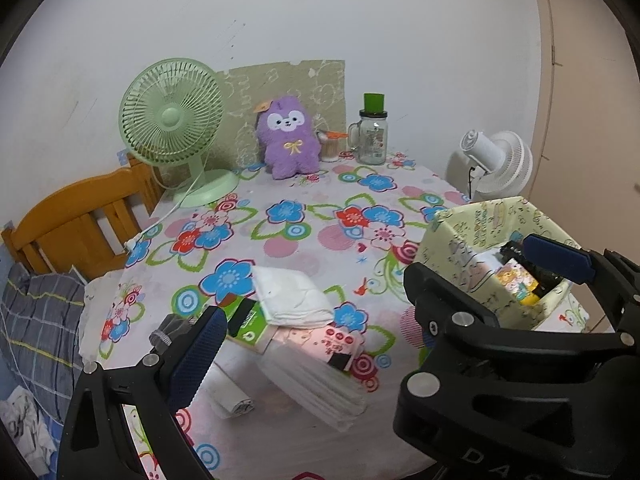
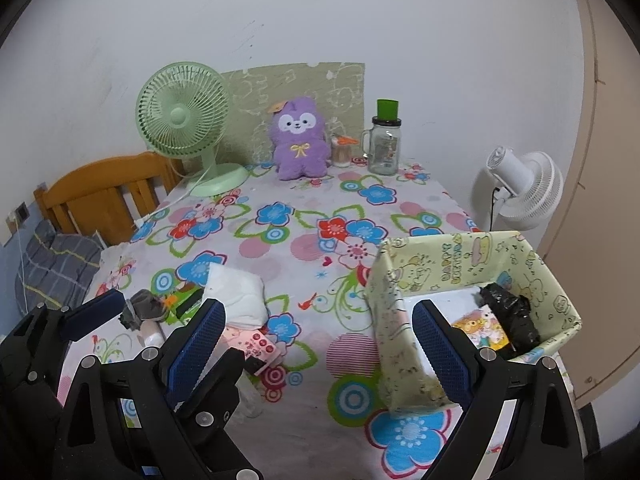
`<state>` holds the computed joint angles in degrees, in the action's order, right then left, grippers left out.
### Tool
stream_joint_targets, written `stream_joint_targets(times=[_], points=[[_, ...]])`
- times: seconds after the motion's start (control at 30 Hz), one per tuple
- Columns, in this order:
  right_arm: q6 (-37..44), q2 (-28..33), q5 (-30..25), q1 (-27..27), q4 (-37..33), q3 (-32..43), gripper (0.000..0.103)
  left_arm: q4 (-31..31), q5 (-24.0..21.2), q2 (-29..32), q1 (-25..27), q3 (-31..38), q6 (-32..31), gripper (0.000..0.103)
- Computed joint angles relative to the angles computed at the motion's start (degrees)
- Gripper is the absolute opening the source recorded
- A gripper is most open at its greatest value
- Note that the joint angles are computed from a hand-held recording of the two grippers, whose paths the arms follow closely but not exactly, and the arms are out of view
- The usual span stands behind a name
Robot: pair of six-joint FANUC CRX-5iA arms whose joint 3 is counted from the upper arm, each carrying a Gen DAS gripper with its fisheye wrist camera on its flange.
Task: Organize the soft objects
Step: 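Withdraw both tools from the paper box back toward the remaining items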
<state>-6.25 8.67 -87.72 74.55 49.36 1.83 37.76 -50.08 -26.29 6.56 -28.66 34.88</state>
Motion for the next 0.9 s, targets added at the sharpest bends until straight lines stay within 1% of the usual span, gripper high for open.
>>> stream_joint_targets(times=[0.27,0.9], points=[[1.95,1.94,2.32,-1.14,-0.79,1.11,0.096,-0.67,-0.08,1.3,1.84,-0.18,-0.35,0.099],[6.68,6.36,8.2,-3.47,-5.47,3.62,0.096,-3.75,-0.43,4.95,5.01,-0.75,-0.22,0.099]])
